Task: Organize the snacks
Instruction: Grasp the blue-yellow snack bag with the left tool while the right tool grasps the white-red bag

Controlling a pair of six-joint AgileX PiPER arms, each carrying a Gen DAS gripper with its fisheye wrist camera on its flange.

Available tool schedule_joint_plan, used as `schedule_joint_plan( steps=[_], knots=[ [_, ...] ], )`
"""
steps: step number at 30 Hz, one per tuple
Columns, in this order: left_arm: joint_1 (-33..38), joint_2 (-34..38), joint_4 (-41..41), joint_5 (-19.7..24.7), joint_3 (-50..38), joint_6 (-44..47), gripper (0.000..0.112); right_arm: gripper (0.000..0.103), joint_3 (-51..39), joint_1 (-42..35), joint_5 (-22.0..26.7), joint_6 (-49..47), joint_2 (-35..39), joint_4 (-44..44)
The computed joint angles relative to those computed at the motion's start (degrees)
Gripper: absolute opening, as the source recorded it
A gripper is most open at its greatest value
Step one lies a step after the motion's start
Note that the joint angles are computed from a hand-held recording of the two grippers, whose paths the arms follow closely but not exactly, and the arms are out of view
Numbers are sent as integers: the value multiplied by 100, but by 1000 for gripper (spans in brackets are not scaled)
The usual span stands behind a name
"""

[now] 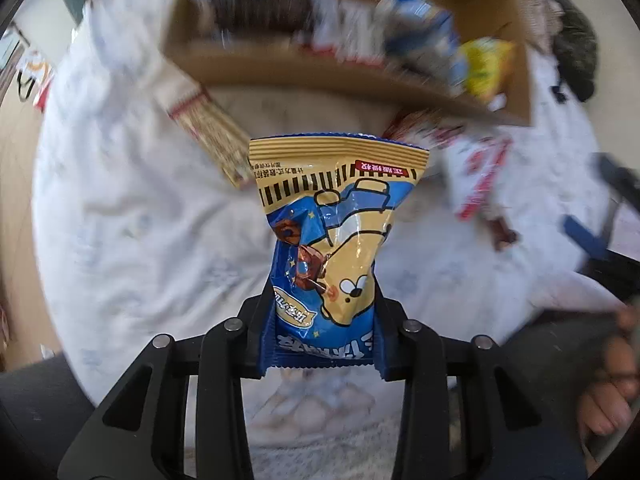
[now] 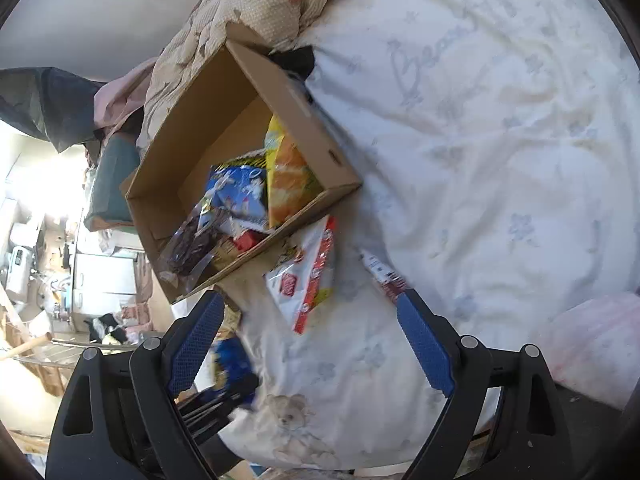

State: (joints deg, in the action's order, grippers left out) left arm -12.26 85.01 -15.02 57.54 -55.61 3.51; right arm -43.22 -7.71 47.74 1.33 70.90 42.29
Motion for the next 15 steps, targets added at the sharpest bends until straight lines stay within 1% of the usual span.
schedule_joint_plan(
  steps=[3,5,7,8,11,13,14,15],
  knots=[
    [215,-487,204,484,-358,196,34,91,-51,213,-9,-33,181,104],
    [350,-710,545,579,-531,316,34,91,-115,417,-49,-24,346,128],
    [568,-650,613,607,-658,476,34,91,-207,638,-106,14,590,156],
    [787,-418,560,571,-848,673,34,91,-252,733,-146,67,694,134],
    [1001,-297,512,370,-717,694,34,90,-442,1023,-287,346,1061,-67],
    [1074,-217,523,246,-654,623,34,90,-505,1089,-336,277,1330,107],
    [1115,-206,465,270,-664,641,34,90,-516,1105,-358,252,1417,174],
    [1207,-187,351,285,-656,752,34,86,-544,1151,-394,256,1517,213]
  ],
)
